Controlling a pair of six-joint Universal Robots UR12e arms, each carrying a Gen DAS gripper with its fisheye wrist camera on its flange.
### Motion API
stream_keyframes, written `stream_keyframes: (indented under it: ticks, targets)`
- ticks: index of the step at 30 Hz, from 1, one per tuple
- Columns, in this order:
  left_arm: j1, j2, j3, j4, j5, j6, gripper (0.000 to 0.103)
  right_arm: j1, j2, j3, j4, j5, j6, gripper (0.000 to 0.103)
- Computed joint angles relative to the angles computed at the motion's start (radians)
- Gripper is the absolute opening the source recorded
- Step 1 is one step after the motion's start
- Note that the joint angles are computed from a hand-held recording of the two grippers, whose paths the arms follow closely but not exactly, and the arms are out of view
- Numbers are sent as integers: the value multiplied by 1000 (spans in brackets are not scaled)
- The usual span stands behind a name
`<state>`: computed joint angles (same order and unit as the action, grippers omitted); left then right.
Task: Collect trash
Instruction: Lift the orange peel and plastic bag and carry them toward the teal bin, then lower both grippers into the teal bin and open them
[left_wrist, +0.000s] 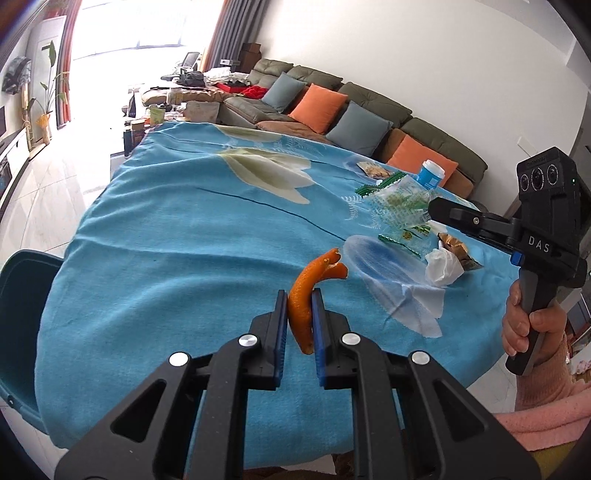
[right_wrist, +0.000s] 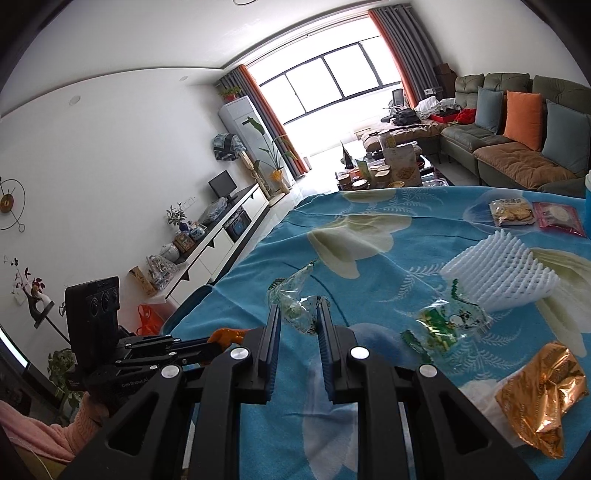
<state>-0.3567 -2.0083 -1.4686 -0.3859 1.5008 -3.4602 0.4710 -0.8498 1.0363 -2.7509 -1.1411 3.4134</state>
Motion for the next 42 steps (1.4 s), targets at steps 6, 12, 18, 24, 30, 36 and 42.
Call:
stream_keyframes:
  ticks: [6, 12, 18, 24, 30, 36, 42]
  targets:
    - [16, 52, -70, 34, 55, -40, 13, 19, 47, -86, 60, 46, -38, 18]
    - [30, 99, -134, 65, 121, -88, 13, 37, 97, -178, 126, 93, -79, 18]
    - [44, 144, -188, 82, 196, -134, 13, 55, 151, -282, 206, 139, -114, 18]
    - [63, 184, -239, 90, 256, -183, 13, 73, 205, -392, 292, 170, -158, 18]
    - [85, 217, -284, 90, 288, -225, 13, 90, 268, -517, 388, 189, -200, 18]
    - [104, 239, -319, 87, 304, -265, 13, 107, 330, -646, 487, 194, -237, 18]
    - [120, 254, -346, 80, 310, -294, 13, 122, 402, -792, 580, 194, -264, 19]
